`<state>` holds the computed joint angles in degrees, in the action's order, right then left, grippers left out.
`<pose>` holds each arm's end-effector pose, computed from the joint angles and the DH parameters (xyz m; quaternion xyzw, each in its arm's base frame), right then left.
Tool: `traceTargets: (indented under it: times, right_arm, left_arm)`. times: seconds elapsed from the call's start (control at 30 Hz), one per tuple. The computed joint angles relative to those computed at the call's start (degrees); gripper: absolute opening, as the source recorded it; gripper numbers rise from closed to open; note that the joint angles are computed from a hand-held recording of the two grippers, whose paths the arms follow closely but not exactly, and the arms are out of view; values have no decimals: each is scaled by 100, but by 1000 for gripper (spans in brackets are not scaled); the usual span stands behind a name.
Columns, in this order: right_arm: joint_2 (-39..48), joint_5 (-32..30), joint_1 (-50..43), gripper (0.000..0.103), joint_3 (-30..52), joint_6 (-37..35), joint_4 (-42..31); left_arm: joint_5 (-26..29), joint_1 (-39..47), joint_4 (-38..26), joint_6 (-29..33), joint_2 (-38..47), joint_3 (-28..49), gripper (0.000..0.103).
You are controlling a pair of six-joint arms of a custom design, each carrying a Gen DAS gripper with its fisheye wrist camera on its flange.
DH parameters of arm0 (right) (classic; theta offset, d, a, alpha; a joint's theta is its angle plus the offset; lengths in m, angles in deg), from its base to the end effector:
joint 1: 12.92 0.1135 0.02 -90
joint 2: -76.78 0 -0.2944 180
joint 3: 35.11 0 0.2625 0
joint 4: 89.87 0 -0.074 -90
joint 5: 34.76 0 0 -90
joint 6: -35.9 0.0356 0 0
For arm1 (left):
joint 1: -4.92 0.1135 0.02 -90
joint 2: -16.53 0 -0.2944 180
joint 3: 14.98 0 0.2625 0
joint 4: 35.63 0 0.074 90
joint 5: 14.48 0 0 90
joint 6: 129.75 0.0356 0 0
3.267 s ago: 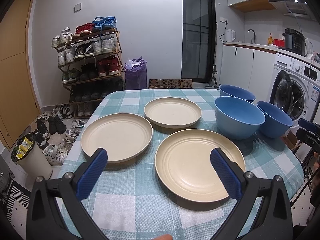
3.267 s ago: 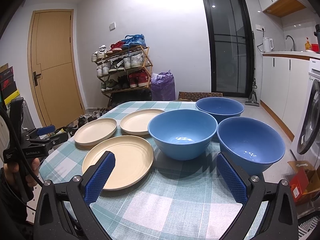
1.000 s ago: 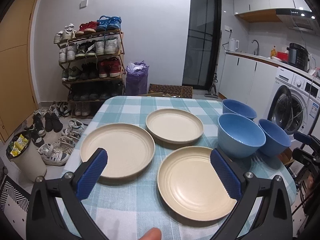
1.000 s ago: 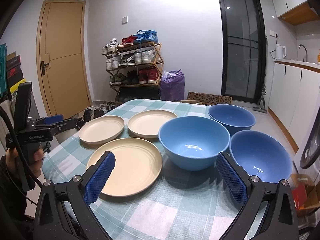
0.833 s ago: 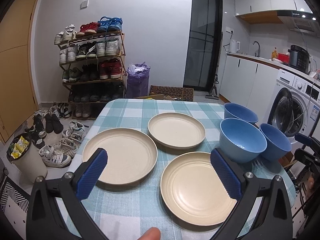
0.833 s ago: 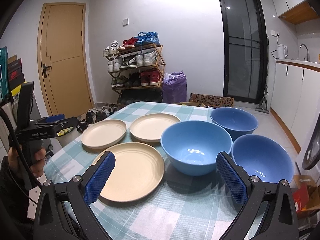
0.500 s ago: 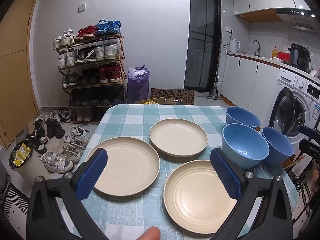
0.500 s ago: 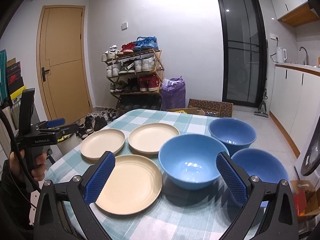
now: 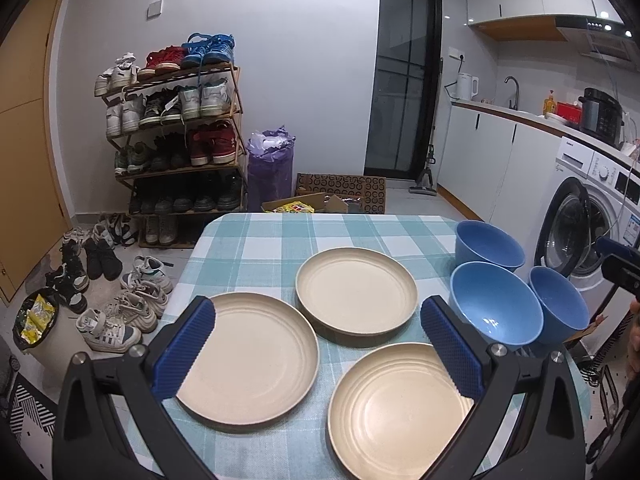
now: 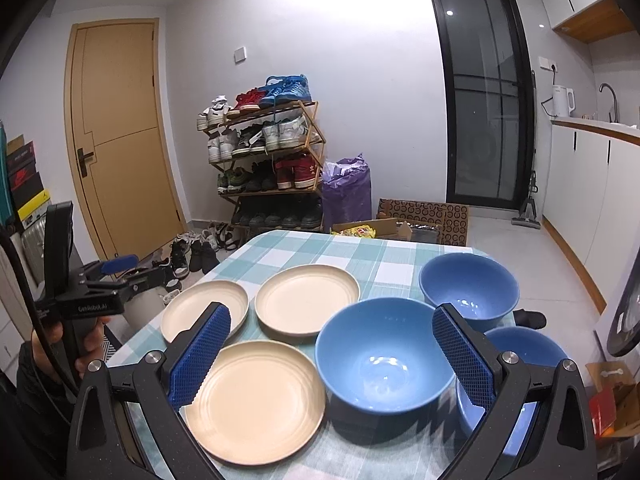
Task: Organize plates and bowls
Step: 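Move both grippers forward toward the nearest cream plate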
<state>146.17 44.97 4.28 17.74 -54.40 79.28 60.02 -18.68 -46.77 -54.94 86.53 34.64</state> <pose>0.2511 0.0844 0.2642 -0.1754 0.8340 0.1517 0.5007 0.2400 -0.0945 0.2421 -0.0023 0.8671 -0.0497 0.4956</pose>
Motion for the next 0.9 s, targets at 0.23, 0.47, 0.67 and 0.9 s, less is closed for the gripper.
traceTargets:
  times: [0.23,0.47,0.67,0.9]
  right_arm:
    - [347,59,82,103,574,6,-273]
    - [673,134,165,103,1220,38,-638]
    - [1103,181,231,103,1847,69,-1072]
    - [1594,41,172,103,2405,24,-1323]
  left_arm:
    - [289,295,-138,71,196,297,103]
    - [534,495,-263,165,343,579,103]
    - [520,582,-369,260,608,895,103]
    - [675,754,-378,348,984,1195,103]
